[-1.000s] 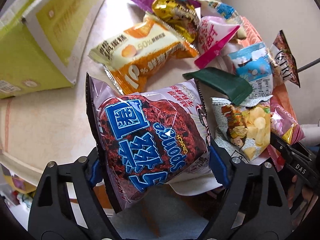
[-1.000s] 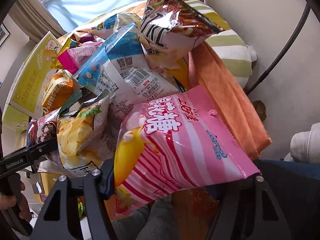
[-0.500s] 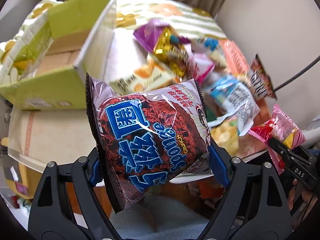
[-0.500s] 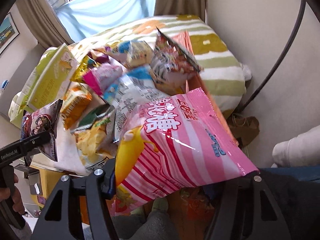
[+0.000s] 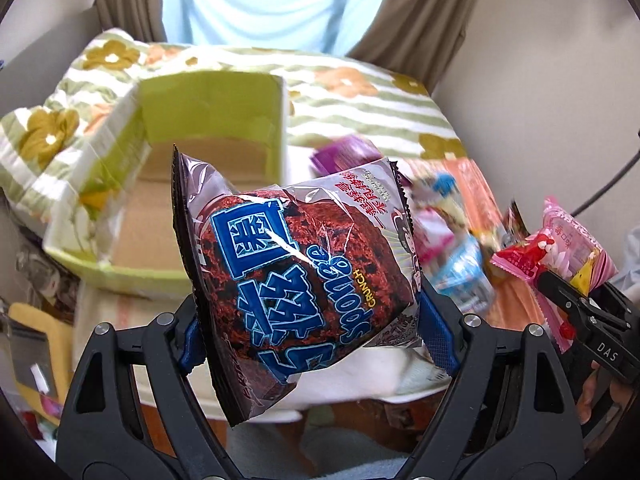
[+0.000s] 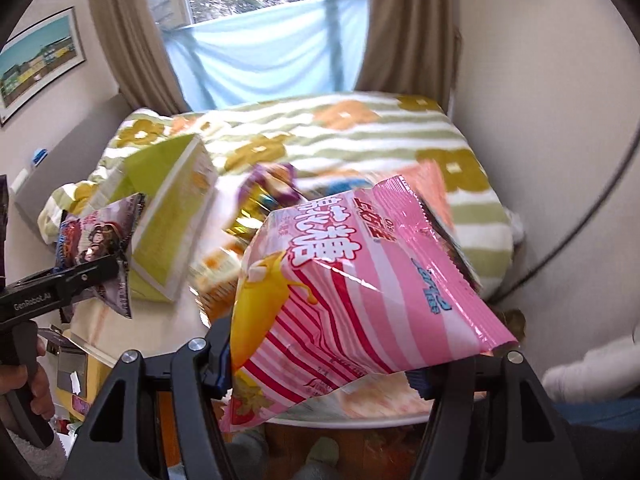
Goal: Organize snacks
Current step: 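Carry the sponge cake bag into the box and open the left tool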
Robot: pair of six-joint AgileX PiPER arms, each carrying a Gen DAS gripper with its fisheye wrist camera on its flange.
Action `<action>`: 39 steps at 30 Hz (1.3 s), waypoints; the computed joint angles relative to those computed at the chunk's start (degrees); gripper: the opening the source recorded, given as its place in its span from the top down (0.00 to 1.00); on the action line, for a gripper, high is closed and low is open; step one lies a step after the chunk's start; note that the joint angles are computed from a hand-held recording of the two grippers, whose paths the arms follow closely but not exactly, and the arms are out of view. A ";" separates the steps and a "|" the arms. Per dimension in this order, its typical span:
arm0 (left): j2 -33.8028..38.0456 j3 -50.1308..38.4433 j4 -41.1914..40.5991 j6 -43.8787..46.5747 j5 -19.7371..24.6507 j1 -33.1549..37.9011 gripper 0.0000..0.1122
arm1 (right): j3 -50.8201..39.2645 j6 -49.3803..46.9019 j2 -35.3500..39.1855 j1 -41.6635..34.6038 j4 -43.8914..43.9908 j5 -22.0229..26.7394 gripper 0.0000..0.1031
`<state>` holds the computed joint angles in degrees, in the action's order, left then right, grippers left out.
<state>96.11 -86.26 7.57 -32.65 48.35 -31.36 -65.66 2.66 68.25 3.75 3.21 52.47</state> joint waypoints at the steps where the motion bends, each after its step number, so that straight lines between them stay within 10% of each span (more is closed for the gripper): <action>1: -0.40 -0.25 -1.03 2.18 0.17 2.09 0.26 | -1.47 1.99 1.30 2.14 -1.01 -0.23 0.41; 17: 10.54 -14.07 -11.40 33.63 7.94 27.73 0.25 | -38.71 22.24 36.76 29.01 -12.98 3.35 0.41; 39: 13.33 -11.29 -13.68 35.78 9.28 30.13 0.11 | -59.08 17.89 52.97 29.61 -8.64 13.81 0.41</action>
<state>109.44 -97.55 -6.10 3.13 57.63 -1.23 -124.73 20.55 121.22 33.35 -5.43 66.28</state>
